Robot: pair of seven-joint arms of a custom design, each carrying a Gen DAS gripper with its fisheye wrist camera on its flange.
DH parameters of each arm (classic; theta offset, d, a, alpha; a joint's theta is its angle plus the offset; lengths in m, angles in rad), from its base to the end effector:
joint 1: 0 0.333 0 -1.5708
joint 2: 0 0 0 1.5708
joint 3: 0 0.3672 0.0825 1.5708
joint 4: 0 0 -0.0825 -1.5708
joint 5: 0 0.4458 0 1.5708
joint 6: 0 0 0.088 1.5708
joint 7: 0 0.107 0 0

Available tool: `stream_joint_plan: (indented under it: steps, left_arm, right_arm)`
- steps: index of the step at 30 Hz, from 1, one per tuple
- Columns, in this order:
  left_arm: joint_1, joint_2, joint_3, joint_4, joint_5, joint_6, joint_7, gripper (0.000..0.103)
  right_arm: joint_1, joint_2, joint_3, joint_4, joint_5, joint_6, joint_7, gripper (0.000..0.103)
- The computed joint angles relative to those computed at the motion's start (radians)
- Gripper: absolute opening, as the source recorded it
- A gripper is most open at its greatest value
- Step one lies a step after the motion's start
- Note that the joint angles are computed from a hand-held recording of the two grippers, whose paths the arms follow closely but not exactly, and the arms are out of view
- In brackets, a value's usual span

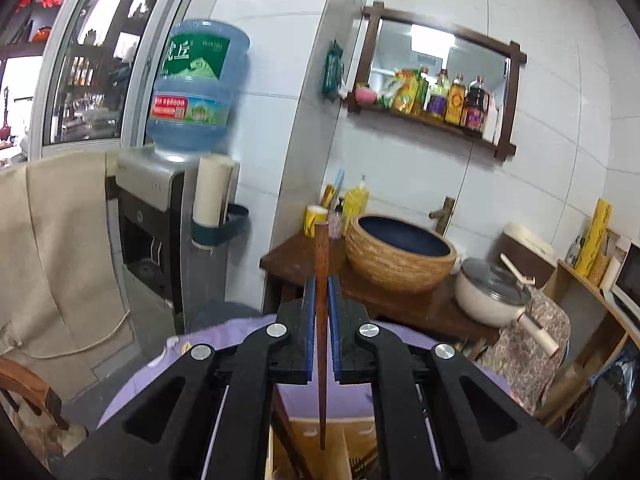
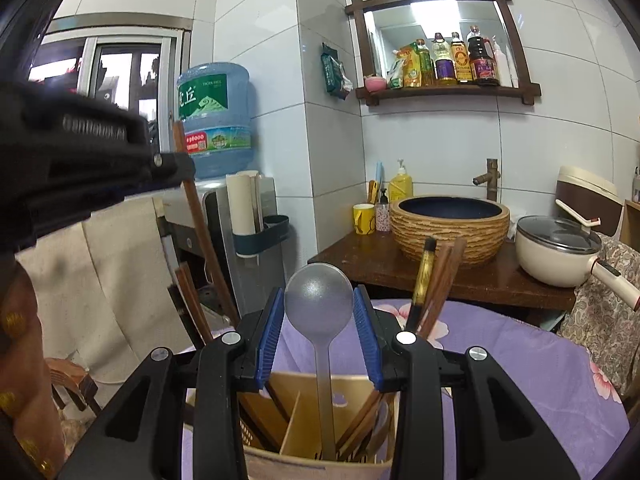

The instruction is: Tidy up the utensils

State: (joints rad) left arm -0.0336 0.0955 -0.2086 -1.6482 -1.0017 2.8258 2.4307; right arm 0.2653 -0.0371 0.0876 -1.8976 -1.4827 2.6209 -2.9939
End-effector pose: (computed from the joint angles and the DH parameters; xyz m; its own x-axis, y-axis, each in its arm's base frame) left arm 0.6931 -0.1193 0.7003 -0.4266 -0.8778 0.2181 -0.3861 -0.0413 -0.9215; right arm 0.6028 0.2475 0.6175 -0.2111 -0.9750 -0.0695 -0.2684 0.1261 -0.9550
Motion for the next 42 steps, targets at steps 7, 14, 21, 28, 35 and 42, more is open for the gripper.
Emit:
stream_joint_plan:
  steps: [7, 14, 21, 28, 35, 42]
  left_arm:
    - [0.009, -0.021, 0.02, -0.056, 0.086, -0.109, -0.004, 0.006]
    - [0.009, -0.106, 0.054, -0.139, -0.027, -0.168, 0.083, 0.067]
    - [-0.043, -0.301, 0.155, -0.379, -0.207, -0.173, 0.325, 0.091]
    - [-0.071, -0.581, 0.274, -0.739, -0.396, -0.192, 0.562, 0.097]
    - [-0.04, -0.833, 0.335, -1.024, -0.317, -0.222, 0.561, 0.097]
    - [-0.011, -1.032, 0.41, -1.182, -0.131, -0.262, 0.471, 0.097]
  right_arm:
    - [0.001, -0.026, 0.007, -0.054, 0.053, -0.009, -0.071, 0.037]
    - [-0.007, -0.117, 0.039, -0.136, 0.036, -0.038, -0.045, 0.05]
    - [-0.024, -0.308, 0.112, -0.315, 0.086, -0.063, -0.036, 0.078]
    - [0.014, -0.533, 0.262, -0.555, 0.183, -0.188, -0.017, 0.097]
    - [0.094, -0.618, 0.389, -0.664, 0.334, -0.277, -0.02, 0.097]
    - [0.164, -0.679, 0.45, -0.702, 0.431, -0.342, -0.009, 0.097]
